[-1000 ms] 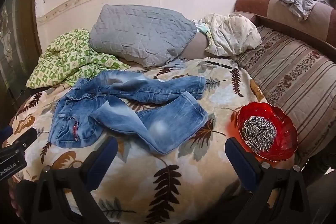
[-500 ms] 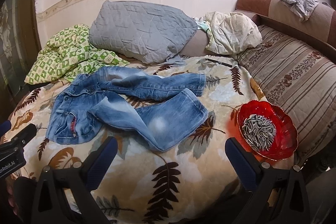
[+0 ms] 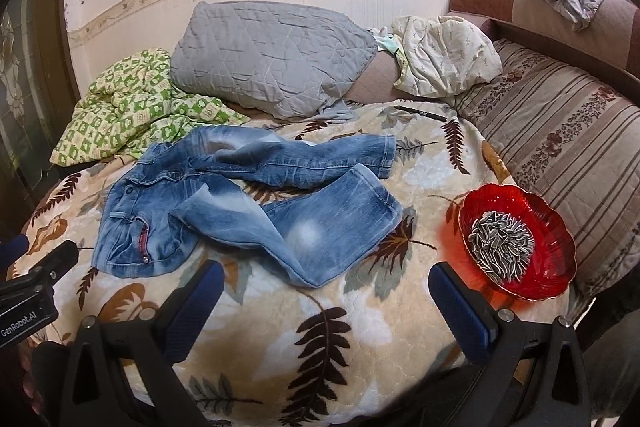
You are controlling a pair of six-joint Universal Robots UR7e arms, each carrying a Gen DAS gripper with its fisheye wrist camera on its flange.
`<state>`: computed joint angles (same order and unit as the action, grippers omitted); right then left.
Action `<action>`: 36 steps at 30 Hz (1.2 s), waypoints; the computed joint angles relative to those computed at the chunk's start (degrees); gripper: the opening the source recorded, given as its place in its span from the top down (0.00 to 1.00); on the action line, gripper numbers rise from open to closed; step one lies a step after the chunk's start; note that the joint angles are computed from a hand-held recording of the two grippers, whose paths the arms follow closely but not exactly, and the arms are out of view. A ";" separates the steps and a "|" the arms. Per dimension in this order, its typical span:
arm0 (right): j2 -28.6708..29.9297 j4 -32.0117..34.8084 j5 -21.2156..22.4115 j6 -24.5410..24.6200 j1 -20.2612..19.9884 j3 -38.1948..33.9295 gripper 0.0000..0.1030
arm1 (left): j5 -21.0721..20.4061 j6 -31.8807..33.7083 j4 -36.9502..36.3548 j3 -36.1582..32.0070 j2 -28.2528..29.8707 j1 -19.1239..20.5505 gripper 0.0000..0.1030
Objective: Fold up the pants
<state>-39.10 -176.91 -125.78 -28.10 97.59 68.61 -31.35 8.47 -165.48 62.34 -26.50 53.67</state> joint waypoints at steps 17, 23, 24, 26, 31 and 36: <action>-0.08 0.50 0.26 0.46 0.00 -0.70 0.00 | -0.51 -0.11 1.50 -1.89 0.49 -0.02 0.00; 0.08 0.54 0.22 -0.19 0.01 -1.10 0.00 | -0.97 1.85 2.78 -4.68 1.76 -0.04 0.00; 0.21 0.48 0.10 -0.36 0.04 -1.40 0.00 | -1.04 2.29 2.75 -5.31 2.07 -0.09 0.00; 0.41 0.69 0.05 -0.19 0.01 -2.04 0.00 | -1.34 2.90 2.23 -5.84 2.38 -0.13 0.00; 0.72 1.32 0.08 0.39 -0.09 -3.46 0.00 | -2.03 2.53 3.02 -6.99 2.81 -0.13 0.00; 0.75 1.81 0.19 0.86 -0.32 -3.85 0.00 | -1.97 1.65 4.04 -7.30 2.98 -0.01 0.00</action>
<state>-38.35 -175.10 -125.59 -27.24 97.27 64.75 -33.32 10.12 -161.45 55.04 -23.52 53.66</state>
